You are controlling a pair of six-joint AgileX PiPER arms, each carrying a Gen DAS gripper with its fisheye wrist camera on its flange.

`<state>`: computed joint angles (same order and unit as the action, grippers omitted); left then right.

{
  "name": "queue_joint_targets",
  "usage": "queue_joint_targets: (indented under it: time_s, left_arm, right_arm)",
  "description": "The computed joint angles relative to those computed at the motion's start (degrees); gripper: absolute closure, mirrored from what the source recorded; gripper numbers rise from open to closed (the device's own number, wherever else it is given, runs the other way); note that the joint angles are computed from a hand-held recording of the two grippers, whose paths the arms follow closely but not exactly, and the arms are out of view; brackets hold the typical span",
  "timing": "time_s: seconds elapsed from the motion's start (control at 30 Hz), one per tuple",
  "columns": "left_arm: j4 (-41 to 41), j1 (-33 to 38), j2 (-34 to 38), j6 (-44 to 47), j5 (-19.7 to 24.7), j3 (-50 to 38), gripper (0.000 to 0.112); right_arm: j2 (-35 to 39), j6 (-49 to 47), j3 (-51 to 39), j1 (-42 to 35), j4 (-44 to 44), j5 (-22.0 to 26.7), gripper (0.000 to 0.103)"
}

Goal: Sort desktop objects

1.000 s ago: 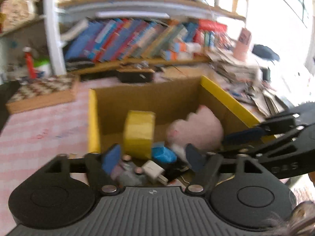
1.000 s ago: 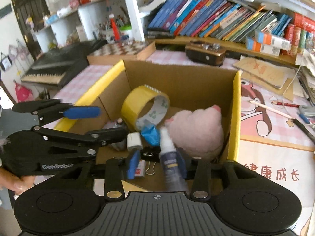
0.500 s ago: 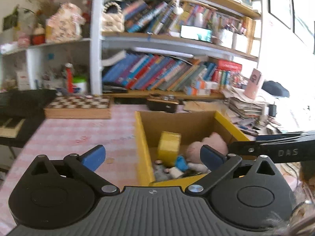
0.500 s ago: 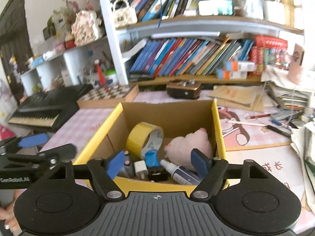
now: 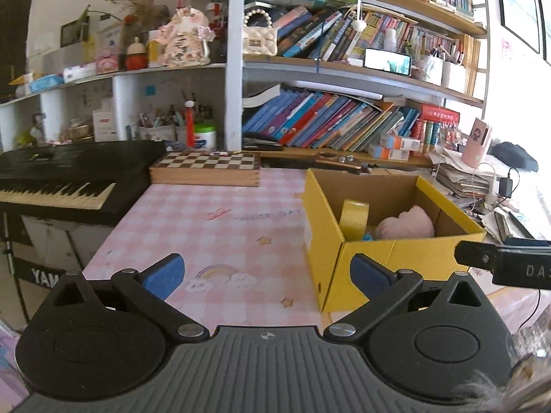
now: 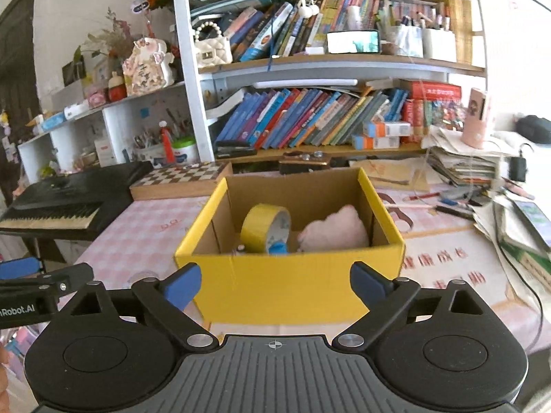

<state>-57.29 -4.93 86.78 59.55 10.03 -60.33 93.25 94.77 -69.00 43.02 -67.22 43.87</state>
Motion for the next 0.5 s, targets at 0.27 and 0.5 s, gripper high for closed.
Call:
queue_joint_targets:
  time_s: [0.27,0.5]
  left_arm:
    - [-1.49,3.83,-5.22,4.68,3.79,6.8,0.009]
    - [-0.03,5.52,-10.88,4.7,3.62,13.72,0.009]
  right_arm:
    - [0.75,4.08,0.77,9.76,1.06,10.57,0.004]
    - [2.01,7.36,0.24,16.26,3.45,17.56,0.004]
